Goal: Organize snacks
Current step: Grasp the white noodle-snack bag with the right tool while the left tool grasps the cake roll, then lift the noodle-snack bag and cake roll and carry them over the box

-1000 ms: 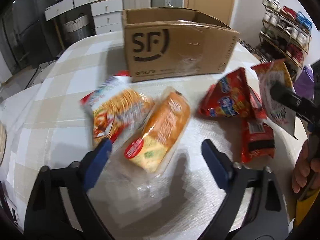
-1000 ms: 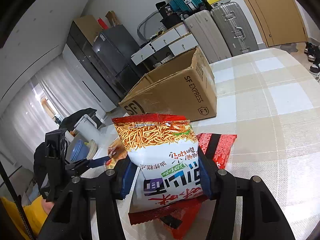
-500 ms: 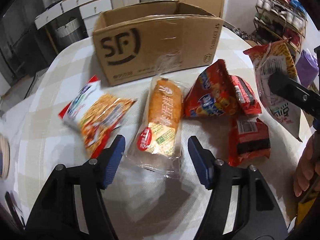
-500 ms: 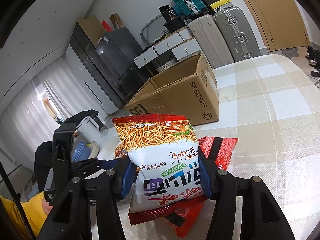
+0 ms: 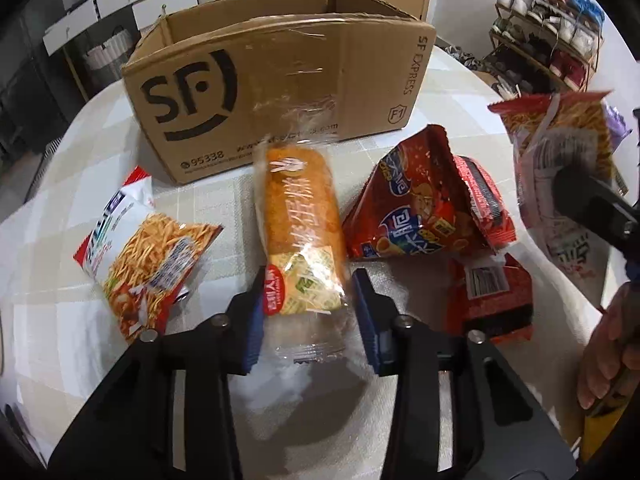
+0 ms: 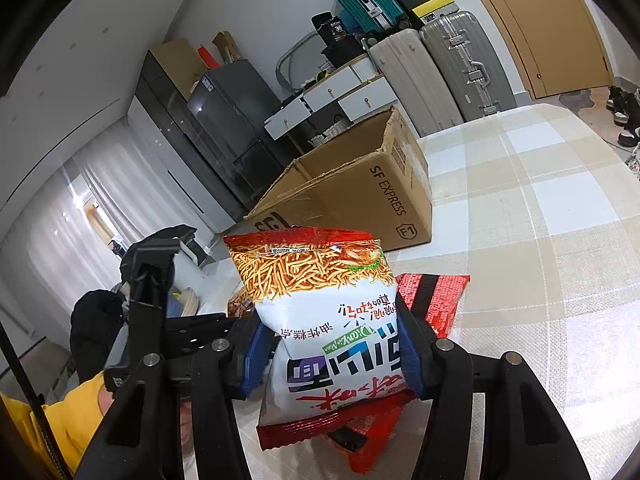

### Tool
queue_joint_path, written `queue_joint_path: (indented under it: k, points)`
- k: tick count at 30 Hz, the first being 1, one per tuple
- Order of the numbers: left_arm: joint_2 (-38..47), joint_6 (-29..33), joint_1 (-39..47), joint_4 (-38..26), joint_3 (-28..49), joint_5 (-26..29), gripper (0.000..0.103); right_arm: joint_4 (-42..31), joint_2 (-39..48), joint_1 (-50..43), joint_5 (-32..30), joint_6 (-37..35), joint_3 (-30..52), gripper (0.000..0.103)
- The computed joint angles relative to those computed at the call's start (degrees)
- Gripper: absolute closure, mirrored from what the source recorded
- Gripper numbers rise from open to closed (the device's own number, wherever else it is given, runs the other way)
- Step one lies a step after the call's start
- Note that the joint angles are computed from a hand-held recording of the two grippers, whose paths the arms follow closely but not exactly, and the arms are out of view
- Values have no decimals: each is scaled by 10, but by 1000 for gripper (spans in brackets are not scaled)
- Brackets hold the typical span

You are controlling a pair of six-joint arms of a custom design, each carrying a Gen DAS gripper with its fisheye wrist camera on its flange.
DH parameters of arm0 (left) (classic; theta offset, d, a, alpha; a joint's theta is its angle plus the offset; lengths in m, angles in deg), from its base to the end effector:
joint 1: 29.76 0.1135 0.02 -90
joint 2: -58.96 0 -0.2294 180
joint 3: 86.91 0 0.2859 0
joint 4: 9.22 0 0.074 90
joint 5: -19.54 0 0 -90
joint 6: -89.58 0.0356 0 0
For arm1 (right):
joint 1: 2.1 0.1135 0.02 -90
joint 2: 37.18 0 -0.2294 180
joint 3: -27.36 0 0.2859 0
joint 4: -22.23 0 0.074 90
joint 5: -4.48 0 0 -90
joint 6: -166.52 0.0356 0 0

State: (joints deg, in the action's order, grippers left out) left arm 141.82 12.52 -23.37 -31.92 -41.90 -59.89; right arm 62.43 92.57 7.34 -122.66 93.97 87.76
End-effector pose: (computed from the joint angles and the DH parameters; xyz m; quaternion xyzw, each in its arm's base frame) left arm 0.2699 0.0237 0.0708 0.0784 0.9601 -0.0453 0.2645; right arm 0.3486 0.0797 -0.0275 -0.1038 0.8267 0.3787 0.4030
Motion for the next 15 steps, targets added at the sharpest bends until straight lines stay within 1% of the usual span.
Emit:
queue_joint_path:
  k: [3,6,8,11,13,15]
  points:
    - [-6,12,33,-28,1,32,72,-1,0,-1,2,1,0,47]
    - [-49,41,67,-62,-25,57,72,-7,2,-1,4,2,3,47]
    - [-94,70,96,-101,-48,78,73,-7,3,-1,5,3,3,47]
    - [-182,120,149,-169,-84,114,73,-1,5,-2,5,8,3,47]
    - [-237,161,197,-226,-95,149,73,4,6,-2,5,11,1,47]
    - [-260,192,230,-262,-91,173,73,13,7,-2,1,12,-1,47]
